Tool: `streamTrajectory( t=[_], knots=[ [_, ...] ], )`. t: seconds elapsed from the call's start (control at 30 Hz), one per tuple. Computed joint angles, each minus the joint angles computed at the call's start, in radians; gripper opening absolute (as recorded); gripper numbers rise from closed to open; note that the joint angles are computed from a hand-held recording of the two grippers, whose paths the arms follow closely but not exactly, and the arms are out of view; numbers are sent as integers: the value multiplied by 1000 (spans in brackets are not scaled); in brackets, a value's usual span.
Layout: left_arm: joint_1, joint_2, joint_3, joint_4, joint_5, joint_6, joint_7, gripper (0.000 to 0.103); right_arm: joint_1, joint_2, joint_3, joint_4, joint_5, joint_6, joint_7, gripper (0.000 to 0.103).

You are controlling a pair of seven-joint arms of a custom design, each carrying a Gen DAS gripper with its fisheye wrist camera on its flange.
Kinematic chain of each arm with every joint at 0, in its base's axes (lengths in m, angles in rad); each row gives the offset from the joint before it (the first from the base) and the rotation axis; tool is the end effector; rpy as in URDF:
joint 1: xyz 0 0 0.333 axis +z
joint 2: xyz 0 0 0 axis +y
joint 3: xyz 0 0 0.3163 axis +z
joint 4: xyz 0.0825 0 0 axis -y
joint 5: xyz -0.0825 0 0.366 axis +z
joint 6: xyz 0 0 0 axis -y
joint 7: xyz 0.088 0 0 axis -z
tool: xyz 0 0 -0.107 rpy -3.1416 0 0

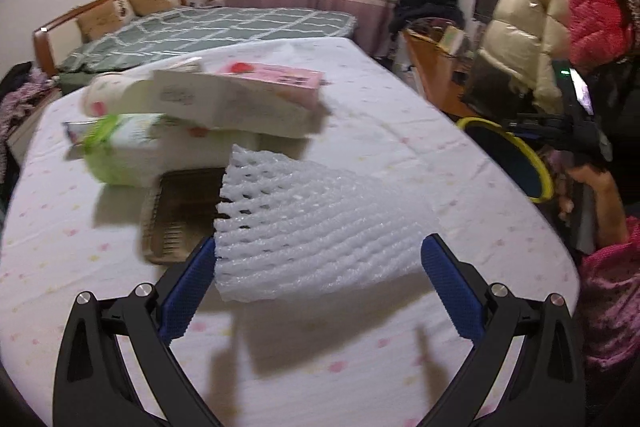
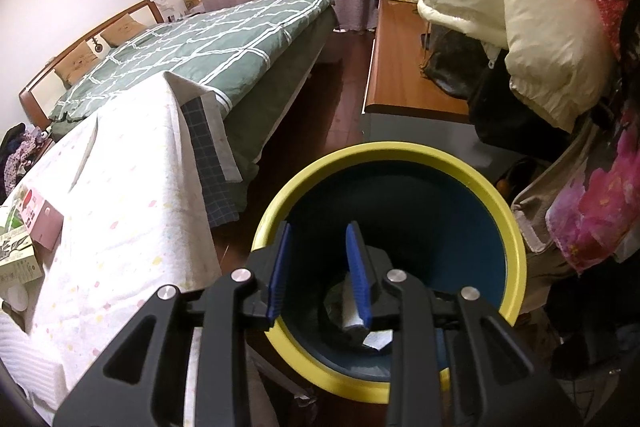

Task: Collect trash

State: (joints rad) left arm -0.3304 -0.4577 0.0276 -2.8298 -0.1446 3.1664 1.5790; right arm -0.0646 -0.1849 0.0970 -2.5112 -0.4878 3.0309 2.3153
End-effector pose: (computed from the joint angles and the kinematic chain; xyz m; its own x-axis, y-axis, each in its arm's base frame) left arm 0.3719 -0.1024 0.4346 -0.2045 -0.9731 0.1065 -0.7055 0.0711 -0.7051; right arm 0.4749 0.0519 0.4362 -0.1963 -0.9740 -0.1134 -0.7273 0.2222 -0.6493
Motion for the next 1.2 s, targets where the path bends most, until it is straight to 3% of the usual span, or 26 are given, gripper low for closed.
streamTrajectory(
  t=[0.07, 0.1, 0.17, 0.23, 0.33, 0.5, 0.53, 0.63, 0.67, 0.8, 0.87, 0.93, 1.03, 1.17, 1.2],
  knots=[
    [-47, 20, 21, 16, -5, 3, 13, 98, 3, 4, 0, 3, 1, 0, -2, 29],
    [-24, 27, -14, 23, 6, 2, 7, 98, 6, 6, -2, 5, 4, -1, -6, 29],
    [66, 14, -111, 18, 36, -1, -24, 98, 8, 7, -2, 5, 3, 1, -8, 29],
    [145, -19, -171, 5, 65, -18, -58, 98, -5, 5, 9, 6, -24, 1, 11, 31],
    [212, -83, -178, -21, 85, -64, -101, 98, -2, 5, 3, 6, -23, 8, 12, 33],
    [382, -110, -245, -37, 157, -117, -190, 98, -1, 6, 1, 4, -15, 20, 8, 33],
    [378, -100, -225, -34, 166, -119, -201, 98, 0, 7, 1, 3, -13, 22, 6, 33],
    [263, -49, -98, -18, 117, -96, -157, 98, 3, 4, 3, 0, -9, 22, -2, 33],
    [253, -27, -93, -9, 110, -85, -154, 98, 2, 2, 4, -2, -8, 23, -2, 33],
    [319, 54, -166, 42, 145, -103, -188, 98, 6, -4, -2, -9, 10, 28, -20, 33],
    [297, 69, -137, 57, 106, -114, -168, 98, 1, -7, 1, -13, 16, 33, -23, 33],
    [375, 82, -194, 71, 159, -123, -236, 98, 0, -9, 3, -18, 25, 40, -28, 33],
    [360, 111, -165, 96, 157, -136, -244, 98, 2, -9, 6, -20, 42, 42, -41, 33],
    [436, 133, -234, 125, 243, -149, -304, 89, 5, -14, 10, -24, 59, 43, -56, 33],
    [489, 138, -281, 136, 296, -157, -347, 84, 6, -15, 9, -25, 65, 44, -62, 33]
  ],
)
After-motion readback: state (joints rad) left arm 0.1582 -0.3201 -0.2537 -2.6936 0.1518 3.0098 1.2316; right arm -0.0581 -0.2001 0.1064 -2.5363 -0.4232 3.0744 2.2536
